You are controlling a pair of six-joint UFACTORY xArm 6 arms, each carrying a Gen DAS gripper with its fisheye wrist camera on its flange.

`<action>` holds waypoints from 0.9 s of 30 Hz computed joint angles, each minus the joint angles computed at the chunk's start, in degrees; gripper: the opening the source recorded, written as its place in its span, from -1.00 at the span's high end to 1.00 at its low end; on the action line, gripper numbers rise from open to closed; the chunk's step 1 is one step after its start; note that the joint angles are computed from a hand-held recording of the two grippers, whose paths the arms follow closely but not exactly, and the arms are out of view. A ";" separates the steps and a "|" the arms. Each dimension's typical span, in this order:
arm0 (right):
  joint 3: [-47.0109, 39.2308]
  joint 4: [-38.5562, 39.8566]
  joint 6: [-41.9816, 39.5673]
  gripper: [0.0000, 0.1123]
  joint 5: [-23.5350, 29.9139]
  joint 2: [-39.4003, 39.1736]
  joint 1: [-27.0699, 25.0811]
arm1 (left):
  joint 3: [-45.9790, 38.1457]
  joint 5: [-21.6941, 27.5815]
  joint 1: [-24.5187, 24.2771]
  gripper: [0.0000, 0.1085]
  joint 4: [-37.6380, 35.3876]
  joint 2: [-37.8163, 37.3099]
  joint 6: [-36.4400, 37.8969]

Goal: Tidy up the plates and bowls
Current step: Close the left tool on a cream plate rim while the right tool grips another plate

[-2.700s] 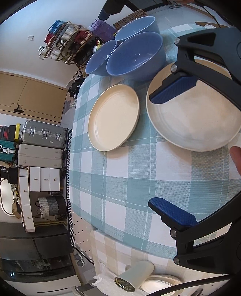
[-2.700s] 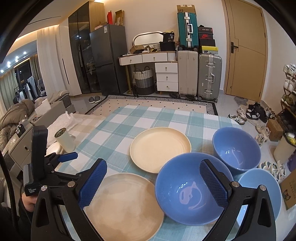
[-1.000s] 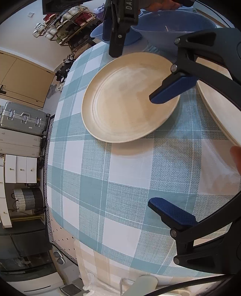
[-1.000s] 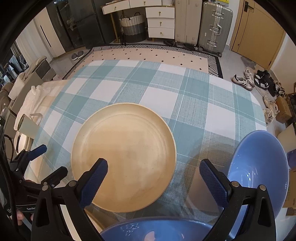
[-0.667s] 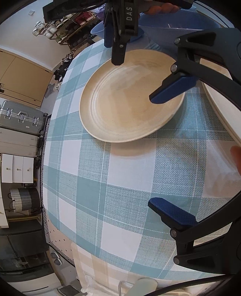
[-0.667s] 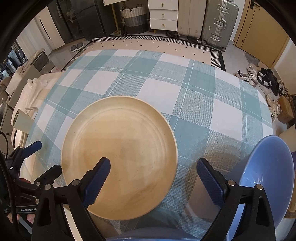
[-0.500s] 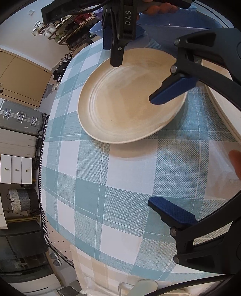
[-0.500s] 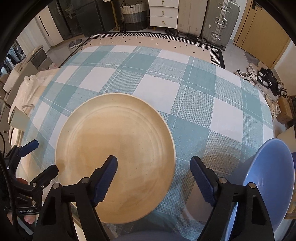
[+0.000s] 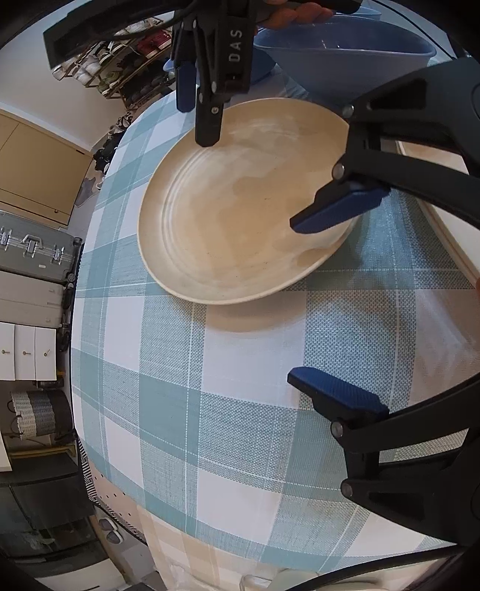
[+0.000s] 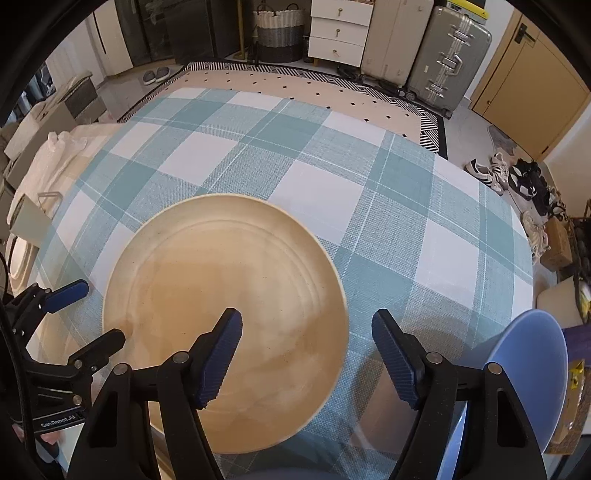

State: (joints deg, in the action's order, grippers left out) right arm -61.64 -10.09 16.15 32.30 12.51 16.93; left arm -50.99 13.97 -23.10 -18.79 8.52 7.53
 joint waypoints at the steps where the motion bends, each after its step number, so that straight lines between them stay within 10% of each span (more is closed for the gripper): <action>1: -0.46 -0.22 0.04 -0.22 0.38 0.51 0.03 | 0.04 -0.08 -0.06 -0.31 0.03 0.06 0.08; 17: -1.79 -3.35 0.79 0.47 4.74 3.04 -0.67 | -0.31 1.28 -0.65 0.08 -3.35 0.36 3.78; 22: -0.93 -3.64 0.07 0.66 5.19 2.58 -1.01 | -0.07 1.83 -1.48 0.48 -7.60 -0.34 8.13; 27: -0.29 -4.78 0.18 0.72 4.57 2.02 -0.76 | 0.88 0.59 -1.98 0.62 -0.11 -1.05 2.38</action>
